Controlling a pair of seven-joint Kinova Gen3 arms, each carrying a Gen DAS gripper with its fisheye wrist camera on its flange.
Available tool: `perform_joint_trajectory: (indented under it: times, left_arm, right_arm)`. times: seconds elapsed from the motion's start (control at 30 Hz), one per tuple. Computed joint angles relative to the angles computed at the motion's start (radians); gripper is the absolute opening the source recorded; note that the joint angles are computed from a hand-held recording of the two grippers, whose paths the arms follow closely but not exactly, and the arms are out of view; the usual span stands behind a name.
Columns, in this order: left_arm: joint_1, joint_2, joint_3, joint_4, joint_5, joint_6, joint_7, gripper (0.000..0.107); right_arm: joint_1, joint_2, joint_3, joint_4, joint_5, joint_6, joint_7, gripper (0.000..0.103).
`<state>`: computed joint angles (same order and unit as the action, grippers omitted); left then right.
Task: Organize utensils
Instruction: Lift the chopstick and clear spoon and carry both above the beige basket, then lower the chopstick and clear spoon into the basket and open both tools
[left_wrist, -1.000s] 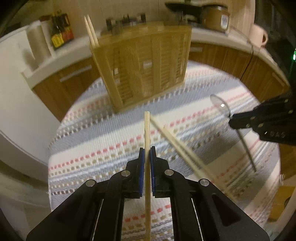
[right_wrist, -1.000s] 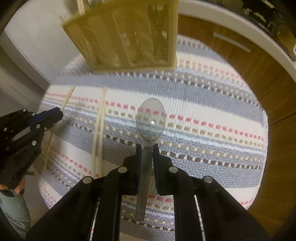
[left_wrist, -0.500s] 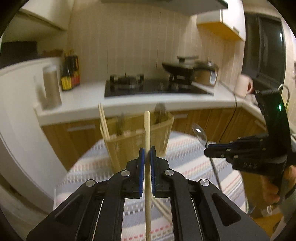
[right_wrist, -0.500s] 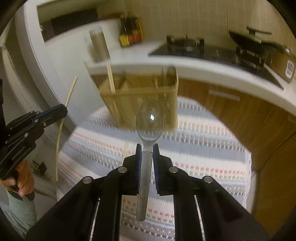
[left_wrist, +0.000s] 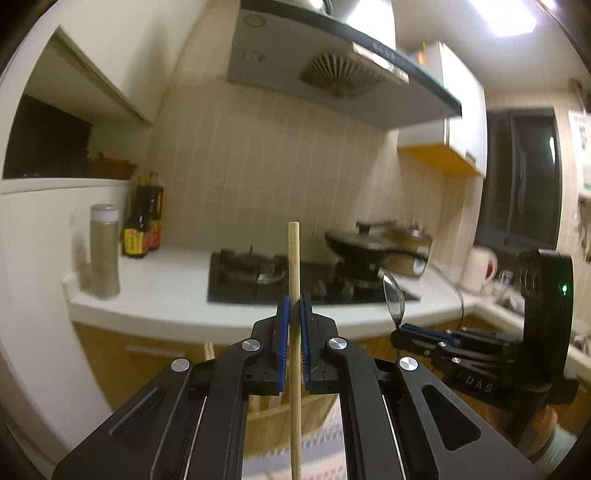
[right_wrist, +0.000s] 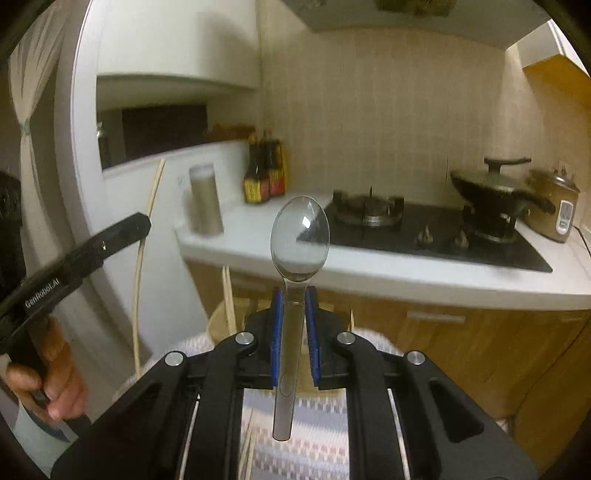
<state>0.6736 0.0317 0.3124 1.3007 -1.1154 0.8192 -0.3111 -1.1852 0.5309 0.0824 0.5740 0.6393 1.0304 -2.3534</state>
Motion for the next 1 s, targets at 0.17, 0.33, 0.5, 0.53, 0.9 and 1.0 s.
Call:
perform_joint_trajectory:
  times: [0.17,0.33,0.5,0.53,0.9,1.0]
  left_arm:
    - [-0.042,0.02,-0.047,0.023,-0.059,-0.111,0.115,0.004]
    - [-0.058,0.07,-0.099,0.017,-0.073,-0.187,0.158,0.004]
    - [-0.037,0.12,-0.165,0.012,-0.125,-0.237,0.238,0.004]
    - [-0.031,0.131,-0.179,0.01,-0.143,-0.245,0.262,0.004]
    - [0.045,0.221,-0.265,-0.006,-0.354,-0.203,0.442,0.004]
    - [0.041,0.23,-0.267,0.005,-0.363,-0.211,0.453,0.004]
  right_arm:
    - [0.011,0.032,0.043,-0.005,0.046,-0.072,-0.069,0.01]
    - [0.016,0.072,0.097,0.014,0.117,-0.117,-0.149,0.01]
    - [0.024,0.076,0.132,0.105,0.193,-0.191,-0.253,0.01]
    - [0.024,0.071,0.139,0.135,0.214,-0.218,-0.284,0.01]
    - [0.073,0.063,0.121,0.268,0.308,-0.378,-0.439,0.01]
    - [0.08,0.066,0.117,0.282,0.306,-0.4,-0.441,0.01]
